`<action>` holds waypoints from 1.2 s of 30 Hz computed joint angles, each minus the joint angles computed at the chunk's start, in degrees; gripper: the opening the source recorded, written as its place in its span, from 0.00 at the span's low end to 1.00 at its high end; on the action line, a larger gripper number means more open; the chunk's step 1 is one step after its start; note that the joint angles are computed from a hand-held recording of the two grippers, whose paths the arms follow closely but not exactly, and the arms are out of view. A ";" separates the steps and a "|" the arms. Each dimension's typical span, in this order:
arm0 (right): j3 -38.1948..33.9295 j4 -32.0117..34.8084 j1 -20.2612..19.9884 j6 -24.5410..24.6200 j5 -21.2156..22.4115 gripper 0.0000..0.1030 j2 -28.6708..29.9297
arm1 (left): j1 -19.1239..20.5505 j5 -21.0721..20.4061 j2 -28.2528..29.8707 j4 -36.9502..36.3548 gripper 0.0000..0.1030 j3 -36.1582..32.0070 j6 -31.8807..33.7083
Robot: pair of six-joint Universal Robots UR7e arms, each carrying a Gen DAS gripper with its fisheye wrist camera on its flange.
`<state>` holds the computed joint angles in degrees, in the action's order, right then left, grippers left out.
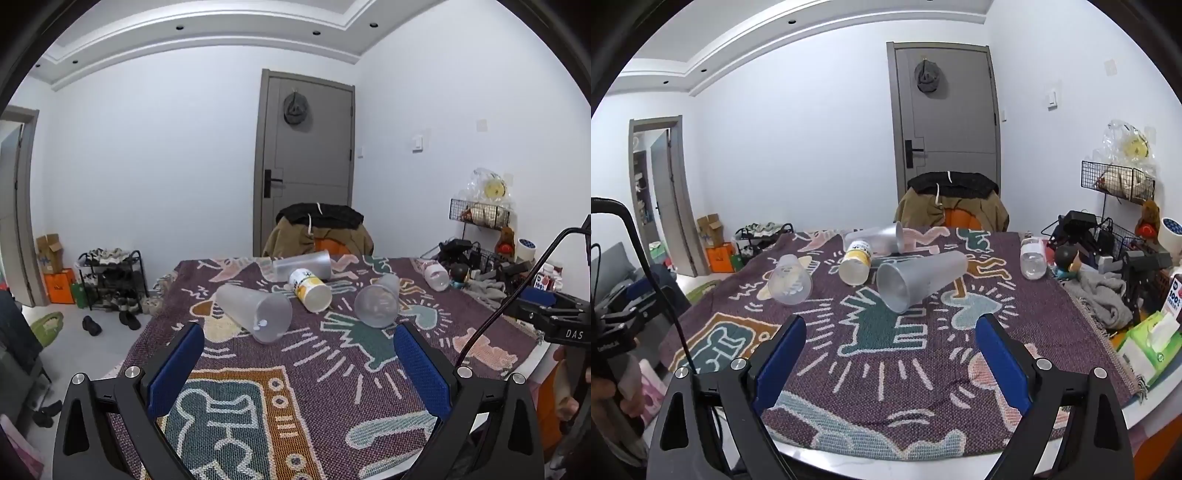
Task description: Flip cup upside down
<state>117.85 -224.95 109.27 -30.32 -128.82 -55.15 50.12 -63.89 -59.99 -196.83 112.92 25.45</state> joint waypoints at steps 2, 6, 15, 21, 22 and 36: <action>0.28 -0.21 -0.12 0.00 0.33 0.90 -0.22 | 0.27 -0.54 -0.13 1.05 1.00 -0.18 -0.95; 0.55 -0.51 -0.39 -0.09 0.18 0.90 -0.48 | 0.28 -0.81 -0.39 0.24 1.00 0.09 -0.82; 0.51 -0.28 -0.60 0.24 -0.22 0.90 -0.76 | 0.38 -1.01 -0.40 0.18 1.00 0.48 0.16; 0.47 -0.63 -0.47 -0.25 -0.17 0.90 -0.85 | 0.25 -1.26 -0.40 0.89 1.00 0.17 -0.08; 0.49 -0.65 -0.50 -0.18 -0.12 0.90 -0.90 | 0.24 -1.27 -0.44 0.95 1.00 0.19 -0.08; 0.00 -0.55 -0.20 -0.71 -0.91 0.90 -0.62 | -0.11 -0.99 -0.77 0.84 1.00 0.16 0.79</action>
